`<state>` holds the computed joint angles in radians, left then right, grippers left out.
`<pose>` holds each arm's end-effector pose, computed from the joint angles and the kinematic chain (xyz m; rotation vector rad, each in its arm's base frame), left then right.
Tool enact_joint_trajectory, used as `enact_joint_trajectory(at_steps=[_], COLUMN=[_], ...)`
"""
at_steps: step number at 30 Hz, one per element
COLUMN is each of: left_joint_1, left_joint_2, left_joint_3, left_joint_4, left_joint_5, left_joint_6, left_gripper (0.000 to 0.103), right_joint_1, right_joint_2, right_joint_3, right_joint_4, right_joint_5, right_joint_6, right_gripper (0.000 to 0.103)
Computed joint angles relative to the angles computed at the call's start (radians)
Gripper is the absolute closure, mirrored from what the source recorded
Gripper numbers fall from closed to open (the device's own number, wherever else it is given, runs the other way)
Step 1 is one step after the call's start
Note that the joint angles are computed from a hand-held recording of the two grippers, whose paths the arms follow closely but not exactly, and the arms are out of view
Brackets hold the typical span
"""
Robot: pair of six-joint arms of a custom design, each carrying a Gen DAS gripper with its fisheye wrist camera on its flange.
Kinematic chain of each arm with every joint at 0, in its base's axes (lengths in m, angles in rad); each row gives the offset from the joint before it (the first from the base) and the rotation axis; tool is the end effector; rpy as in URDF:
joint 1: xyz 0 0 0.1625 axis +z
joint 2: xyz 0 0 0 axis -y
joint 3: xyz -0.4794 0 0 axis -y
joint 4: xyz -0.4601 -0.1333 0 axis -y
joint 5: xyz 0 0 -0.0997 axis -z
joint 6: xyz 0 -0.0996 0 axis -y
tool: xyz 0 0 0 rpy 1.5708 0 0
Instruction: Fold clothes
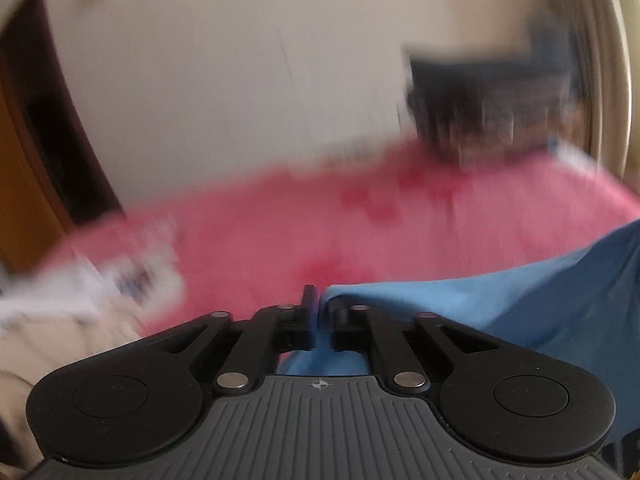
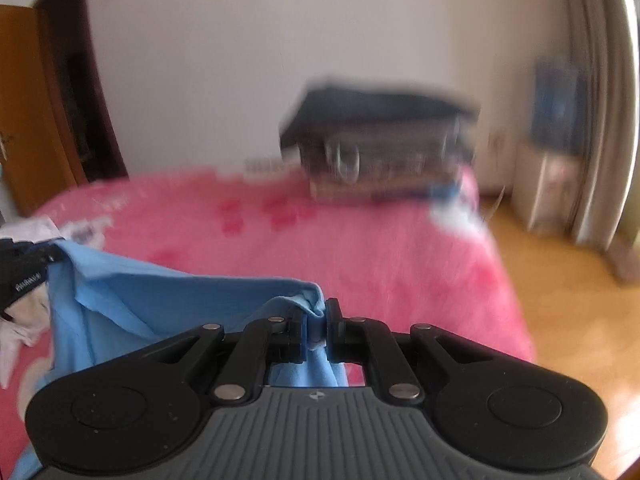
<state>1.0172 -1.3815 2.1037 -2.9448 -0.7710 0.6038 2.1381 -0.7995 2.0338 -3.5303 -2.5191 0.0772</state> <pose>-0.1186 -0.5813 0.3345 0.9540 2.0433 -0.7305 0.3662 -0.4772 0.0946 0.1183 -2.2408 1.1506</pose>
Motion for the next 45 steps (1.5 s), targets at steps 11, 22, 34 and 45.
enact_joint_trajectory(at_steps=[11, 22, 34, 45], left_joint_1=[0.033, 0.035, -0.107, 0.018], left_joint_2=[-0.078, -0.274, -0.634, -0.786], left_joint_3=[-0.065, -0.164, -0.220, -0.003], left_joint_4=[0.385, 0.708, 1.283, 1.076], left_joint_5=[-0.100, -0.251, -0.131, -0.350], left_joint_6=[-0.292, -0.572, -0.707, -0.554], left_gripper=[0.014, 0.009, 0.007, 0.011], right_joint_1=[-0.066, 0.016, 0.193, 0.435], right_joint_2=[-0.075, -0.224, -0.240, -0.247], right_joint_3=[0.062, 0.154, 0.086, -0.082], right_joint_4=[0.217, 0.381, 0.570, 1.176], right_joint_5=[0.095, 0.124, 0.125, -0.090], right_joint_6=[0.278, 0.514, 0.533, 0.754], right_gripper=[0.030, 0.019, 0.019, 0.021])
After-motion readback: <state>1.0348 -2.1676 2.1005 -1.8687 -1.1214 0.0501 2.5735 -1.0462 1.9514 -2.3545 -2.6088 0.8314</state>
